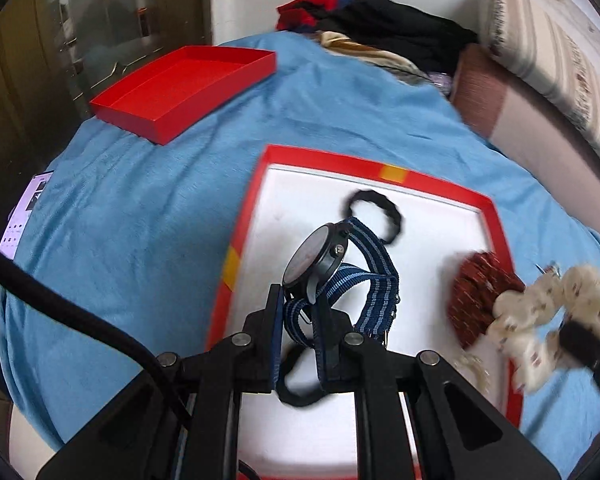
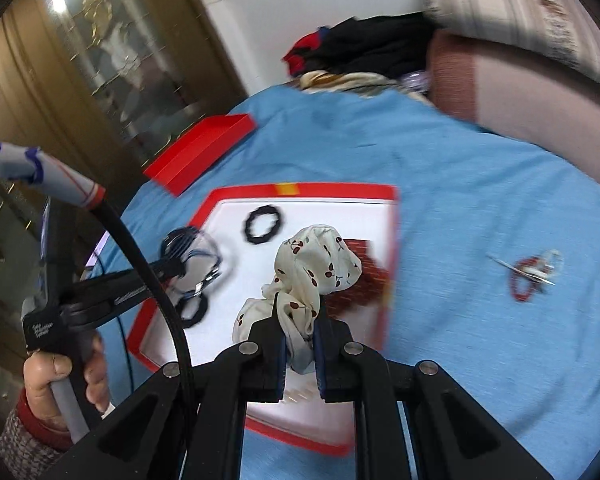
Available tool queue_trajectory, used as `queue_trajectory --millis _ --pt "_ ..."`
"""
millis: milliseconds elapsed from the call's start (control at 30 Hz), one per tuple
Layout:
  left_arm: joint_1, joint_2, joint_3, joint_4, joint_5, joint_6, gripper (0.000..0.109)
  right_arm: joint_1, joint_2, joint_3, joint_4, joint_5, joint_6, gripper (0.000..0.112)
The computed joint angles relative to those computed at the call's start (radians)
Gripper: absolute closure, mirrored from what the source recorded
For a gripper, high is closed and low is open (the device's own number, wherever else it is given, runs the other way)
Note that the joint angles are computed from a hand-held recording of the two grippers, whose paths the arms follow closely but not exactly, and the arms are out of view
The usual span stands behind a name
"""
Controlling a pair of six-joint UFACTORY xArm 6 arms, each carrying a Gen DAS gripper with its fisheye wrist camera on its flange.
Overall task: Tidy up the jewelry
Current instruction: 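Carry the watch and scrunchie into the white tray and open both tools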
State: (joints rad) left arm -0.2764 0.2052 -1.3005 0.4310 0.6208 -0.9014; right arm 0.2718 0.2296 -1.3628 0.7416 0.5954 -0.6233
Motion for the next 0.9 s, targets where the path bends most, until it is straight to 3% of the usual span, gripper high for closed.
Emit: queue_trajectory --millis 267,500,633,700,800,900 --pt "0.045 0.091 -0.083 -0.086 0.004 0.085 0.096 0.066 0.158 -0.132 -0.064 0.014 0.08 0.1" --pt "0.062 0.119 -0.098 -0.126 0.001 0.095 0.095 0.067 0.211 -0.172 -0.062 0.059 0.092 0.1" --pt "0.063 0.122 -0.101 -0.125 -0.002 0.096 0.095 0.069 0.229 -0.189 -0.052 0.081 0.1 0.1" --pt "0.059 0.114 -0.099 -0.08 -0.002 0.057 0.089 0.073 0.237 -0.2 -0.057 0.087 0.104 0.1" --pt "0.058 0.095 -0.086 -0.076 -0.027 0.046 0.07 0.08 0.231 -0.194 -0.079 0.067 0.114 0.093" --pt "0.05 0.081 -0.087 -0.035 -0.016 0.013 0.065 0.072 0.209 -0.178 -0.067 0.06 0.106 0.071"
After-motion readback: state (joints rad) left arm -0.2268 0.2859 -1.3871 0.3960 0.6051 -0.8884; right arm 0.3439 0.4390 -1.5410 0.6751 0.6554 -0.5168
